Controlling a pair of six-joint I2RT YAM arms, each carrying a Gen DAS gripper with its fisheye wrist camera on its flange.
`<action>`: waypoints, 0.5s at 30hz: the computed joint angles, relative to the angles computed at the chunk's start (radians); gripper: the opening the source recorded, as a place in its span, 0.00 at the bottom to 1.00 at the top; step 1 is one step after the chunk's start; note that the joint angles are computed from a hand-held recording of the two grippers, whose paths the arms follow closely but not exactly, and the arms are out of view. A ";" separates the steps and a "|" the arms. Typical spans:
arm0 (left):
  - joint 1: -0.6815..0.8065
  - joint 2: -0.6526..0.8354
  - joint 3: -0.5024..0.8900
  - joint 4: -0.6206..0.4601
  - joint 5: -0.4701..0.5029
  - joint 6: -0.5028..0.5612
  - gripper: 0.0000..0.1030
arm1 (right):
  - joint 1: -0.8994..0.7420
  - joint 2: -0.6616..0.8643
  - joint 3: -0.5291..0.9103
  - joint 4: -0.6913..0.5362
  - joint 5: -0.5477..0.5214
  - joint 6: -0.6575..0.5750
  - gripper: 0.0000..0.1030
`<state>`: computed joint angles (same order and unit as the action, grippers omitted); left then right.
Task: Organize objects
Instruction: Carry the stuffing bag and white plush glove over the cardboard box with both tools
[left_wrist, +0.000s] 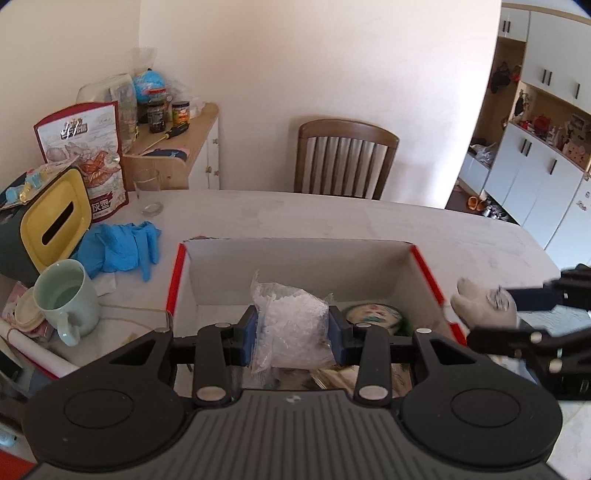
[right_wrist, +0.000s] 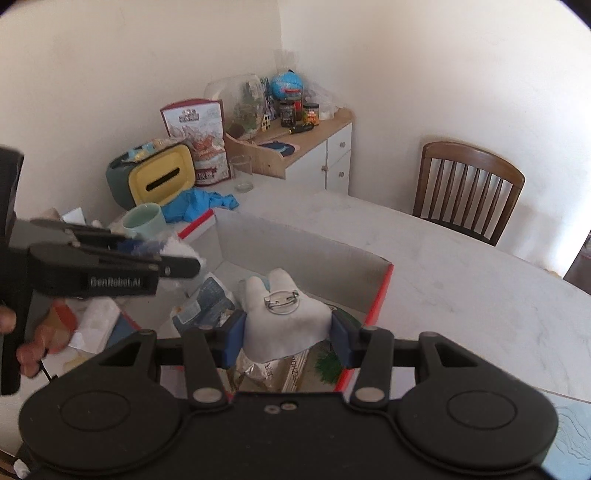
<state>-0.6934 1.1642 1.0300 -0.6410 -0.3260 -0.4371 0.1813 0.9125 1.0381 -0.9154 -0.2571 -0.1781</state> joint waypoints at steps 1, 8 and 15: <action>0.022 0.011 -0.001 0.015 0.016 0.011 0.37 | 0.014 0.011 -0.007 0.012 0.016 0.008 0.46; 0.110 0.128 0.016 0.108 0.090 0.077 0.37 | 0.116 0.136 -0.038 0.158 0.117 0.053 0.46; 0.165 0.274 0.060 0.155 0.143 0.119 0.37 | 0.172 0.292 -0.042 0.266 0.189 0.073 0.46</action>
